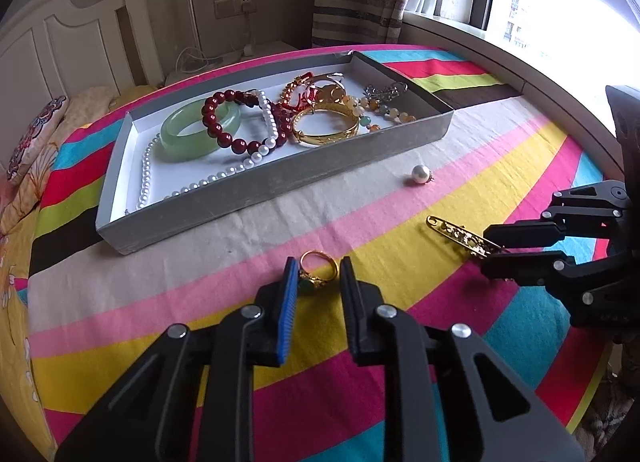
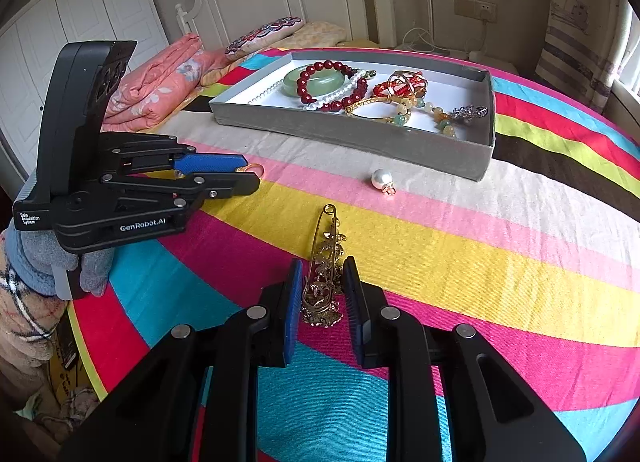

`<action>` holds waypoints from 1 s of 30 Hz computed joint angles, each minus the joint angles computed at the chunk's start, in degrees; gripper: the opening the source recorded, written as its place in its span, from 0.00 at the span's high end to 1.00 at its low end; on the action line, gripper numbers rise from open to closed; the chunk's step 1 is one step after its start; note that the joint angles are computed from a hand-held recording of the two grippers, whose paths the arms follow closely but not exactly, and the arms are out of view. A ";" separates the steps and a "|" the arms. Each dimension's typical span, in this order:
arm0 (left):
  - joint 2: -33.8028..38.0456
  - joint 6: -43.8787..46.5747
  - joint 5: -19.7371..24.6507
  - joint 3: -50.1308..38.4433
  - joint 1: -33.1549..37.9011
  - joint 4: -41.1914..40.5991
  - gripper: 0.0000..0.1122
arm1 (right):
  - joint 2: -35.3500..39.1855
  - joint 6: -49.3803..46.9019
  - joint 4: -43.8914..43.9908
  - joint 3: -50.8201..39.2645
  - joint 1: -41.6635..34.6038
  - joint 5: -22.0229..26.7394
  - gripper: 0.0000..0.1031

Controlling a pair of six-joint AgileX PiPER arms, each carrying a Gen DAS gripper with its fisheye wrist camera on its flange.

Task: Organize jewelry
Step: 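Grasp the gold ring with the left tool while the right tool holds the brooch pin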

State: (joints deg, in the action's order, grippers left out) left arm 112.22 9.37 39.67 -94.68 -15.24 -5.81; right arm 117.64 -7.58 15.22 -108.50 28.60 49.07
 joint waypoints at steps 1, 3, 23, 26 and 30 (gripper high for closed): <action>-0.29 -0.11 -0.24 0.45 -0.15 0.37 0.83 | -0.06 0.27 -0.43 0.05 0.13 -0.11 0.80; -0.97 -1.81 -1.11 1.62 -0.84 2.49 0.83 | -0.24 1.29 -1.62 0.29 0.45 -0.55 0.81; -3.74 -1.62 -1.06 5.58 -1.66 2.42 0.45 | -1.37 1.98 -0.66 2.13 -0.30 -2.06 0.85; -3.99 -0.44 -1.44 6.20 -1.66 1.52 0.47 | -1.32 1.97 -0.54 1.99 -0.31 -1.95 0.85; -4.05 0.98 -1.77 6.20 -1.63 0.68 0.65 | -1.29 2.00 -0.38 2.00 -0.35 -1.94 0.84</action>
